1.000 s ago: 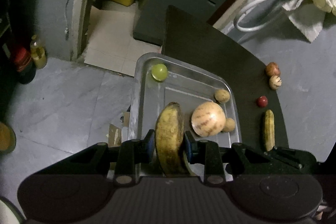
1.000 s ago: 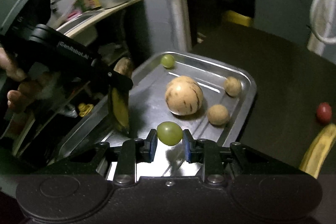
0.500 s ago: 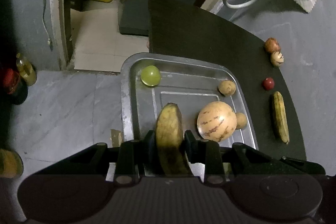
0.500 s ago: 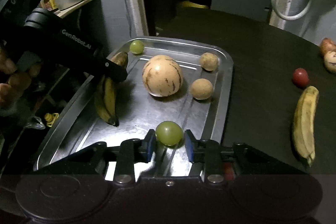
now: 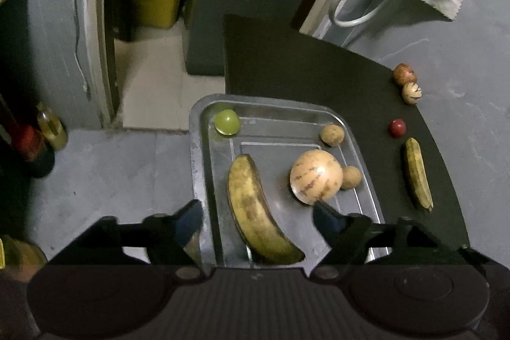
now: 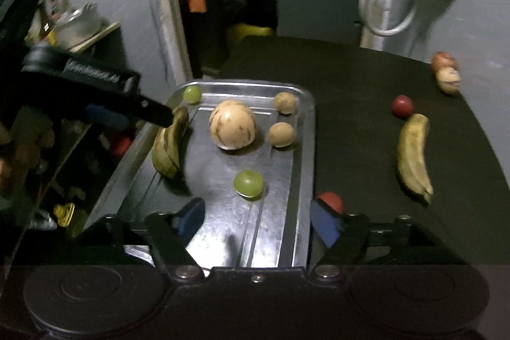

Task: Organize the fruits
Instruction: 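Open the left tool to release the banana while the right tool releases the grape, then withdraw both open tools toward the yellow banana and red tomatoes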

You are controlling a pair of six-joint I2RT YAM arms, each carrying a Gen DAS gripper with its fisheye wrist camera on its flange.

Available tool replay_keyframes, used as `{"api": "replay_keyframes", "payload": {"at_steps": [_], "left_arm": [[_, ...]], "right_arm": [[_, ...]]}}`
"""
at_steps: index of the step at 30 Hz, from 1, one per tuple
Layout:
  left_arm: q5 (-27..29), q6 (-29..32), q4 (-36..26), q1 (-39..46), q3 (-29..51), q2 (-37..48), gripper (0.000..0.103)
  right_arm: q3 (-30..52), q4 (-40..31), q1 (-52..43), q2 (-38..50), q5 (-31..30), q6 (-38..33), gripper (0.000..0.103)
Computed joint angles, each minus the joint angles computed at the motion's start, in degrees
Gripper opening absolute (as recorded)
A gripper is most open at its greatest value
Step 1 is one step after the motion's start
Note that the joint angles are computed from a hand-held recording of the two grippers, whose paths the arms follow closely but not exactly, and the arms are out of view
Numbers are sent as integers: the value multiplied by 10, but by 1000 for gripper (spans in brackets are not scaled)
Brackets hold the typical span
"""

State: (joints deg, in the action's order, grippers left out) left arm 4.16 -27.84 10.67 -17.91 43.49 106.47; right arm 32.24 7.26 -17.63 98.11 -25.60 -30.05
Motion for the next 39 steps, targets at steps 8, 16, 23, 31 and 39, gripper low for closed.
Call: {"api": "replay_keyframes", "payload": {"at_steps": [8,16,23,31,39], "left_arm": [[-63,-1,-8,-42,-67,-89,100],[-141,-65,-89,-113,-118,-176,102],[-202,-190,-208,-224,-130,-240,102],[-270,-337,-359,-362,-76,-252,102],[-298,-450,-495,-472,17,-193,102]], "right_arm": [[-49,-51,-48,-107,-32,38,98],[-58,-173,-125,-165,-85,-83,102],[-24,-329,-229,-186,-119,-246,102],[34,-440,-336,-166,-122,-352,102],[84,-496,-453,-103,-63,-439,102]]}}
